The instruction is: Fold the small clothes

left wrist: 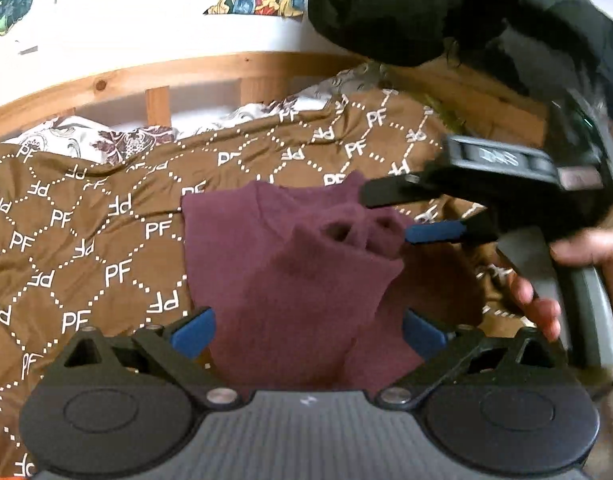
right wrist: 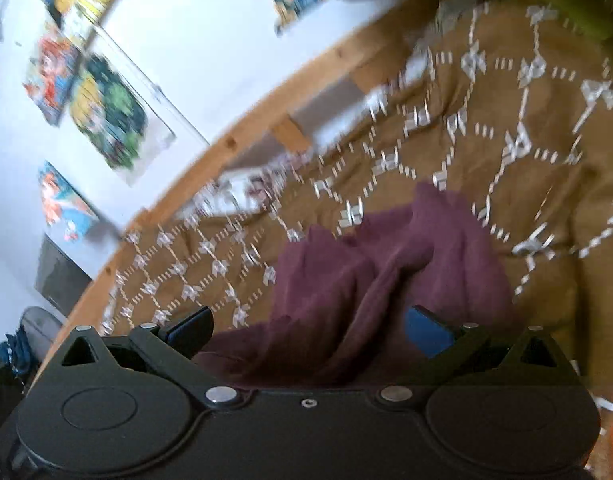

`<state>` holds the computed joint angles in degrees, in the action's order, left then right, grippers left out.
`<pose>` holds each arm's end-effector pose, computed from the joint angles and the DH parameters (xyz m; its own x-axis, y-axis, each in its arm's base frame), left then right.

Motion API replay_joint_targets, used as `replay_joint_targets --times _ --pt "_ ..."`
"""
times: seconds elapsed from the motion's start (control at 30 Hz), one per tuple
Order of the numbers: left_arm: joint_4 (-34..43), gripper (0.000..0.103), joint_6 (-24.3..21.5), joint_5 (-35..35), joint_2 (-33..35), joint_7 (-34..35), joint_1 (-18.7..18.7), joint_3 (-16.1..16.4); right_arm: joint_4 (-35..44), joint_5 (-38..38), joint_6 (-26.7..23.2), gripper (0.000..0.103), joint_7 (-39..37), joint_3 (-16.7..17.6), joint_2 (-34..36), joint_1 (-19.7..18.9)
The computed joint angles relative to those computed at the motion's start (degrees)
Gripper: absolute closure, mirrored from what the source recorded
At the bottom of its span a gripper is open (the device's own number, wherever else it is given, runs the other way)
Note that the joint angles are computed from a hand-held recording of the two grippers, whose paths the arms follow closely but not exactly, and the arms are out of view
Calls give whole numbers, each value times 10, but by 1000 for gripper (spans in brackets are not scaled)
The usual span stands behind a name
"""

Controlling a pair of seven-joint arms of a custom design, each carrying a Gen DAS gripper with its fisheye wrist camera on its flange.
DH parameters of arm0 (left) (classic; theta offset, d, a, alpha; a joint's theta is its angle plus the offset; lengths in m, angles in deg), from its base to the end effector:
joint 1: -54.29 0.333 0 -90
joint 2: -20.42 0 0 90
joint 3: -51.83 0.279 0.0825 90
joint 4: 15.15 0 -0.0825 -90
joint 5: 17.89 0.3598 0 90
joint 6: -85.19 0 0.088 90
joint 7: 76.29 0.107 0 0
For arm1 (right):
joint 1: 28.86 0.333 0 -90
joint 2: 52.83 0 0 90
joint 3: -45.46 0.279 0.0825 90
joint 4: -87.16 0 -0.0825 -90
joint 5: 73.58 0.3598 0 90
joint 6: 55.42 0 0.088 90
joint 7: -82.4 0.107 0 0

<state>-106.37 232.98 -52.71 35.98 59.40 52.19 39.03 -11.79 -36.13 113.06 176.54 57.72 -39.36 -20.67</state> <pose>0.6417 -0.1428 0.5321 -0.6099 -0.7896 0.0682 -0.5393 0.3504 -0.7657 0.6188 0.1745 0.5262 0.0001 -0.7644 -0.6447 -0.6662 0.4807 -0.5701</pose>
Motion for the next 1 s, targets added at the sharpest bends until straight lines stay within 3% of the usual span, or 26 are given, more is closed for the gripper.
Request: replay_joint_targets --times 0.07,0.2,0.27,0.4,0.43,0.47,0.53,0.63,0.73,0.8,0.93,1.0 --pt "-9 14 3 3 -1 4 -1 0 44 -48 -36 1 57 -22 35 13" --pt "-35 38 40 6 -10 36 -5 -5 102 -35 -54 8 64 3 88 -11" --pt "-45 57 47 -5 -16 63 -3 -10 117 -48 -51 11 64 6 103 -12" --pt "-59 75 63 -16 -22 95 -10 -14 122 -81 -67 30 66 6 108 -11" --pt "-59 79 63 -19 -21 100 -10 -14 124 -103 -75 39 74 -3 108 -3" --pt "-60 81 60 -24 -22 105 -10 -15 124 -119 -73 46 80 -9 109 2" --pt "-64 83 56 -38 -25 119 -8 -17 121 -168 -68 77 108 -32 106 23" --pt "-66 85 47 -73 -31 150 -3 -21 99 -201 -38 87 123 -33 93 23" --pt "-59 86 30 -125 -31 186 1 -26 64 -240 12 89 134 -41 69 30" --pt "-50 86 16 -152 -29 209 0 -31 42 -295 39 90 168 -70 51 52" --pt "-39 86 -10 -174 -24 236 -12 -33 5 -456 57 90 309 -182 18 127" --pt "-35 85 -19 -169 -20 232 -19 -32 -9 -518 42 90 374 -218 5 148"
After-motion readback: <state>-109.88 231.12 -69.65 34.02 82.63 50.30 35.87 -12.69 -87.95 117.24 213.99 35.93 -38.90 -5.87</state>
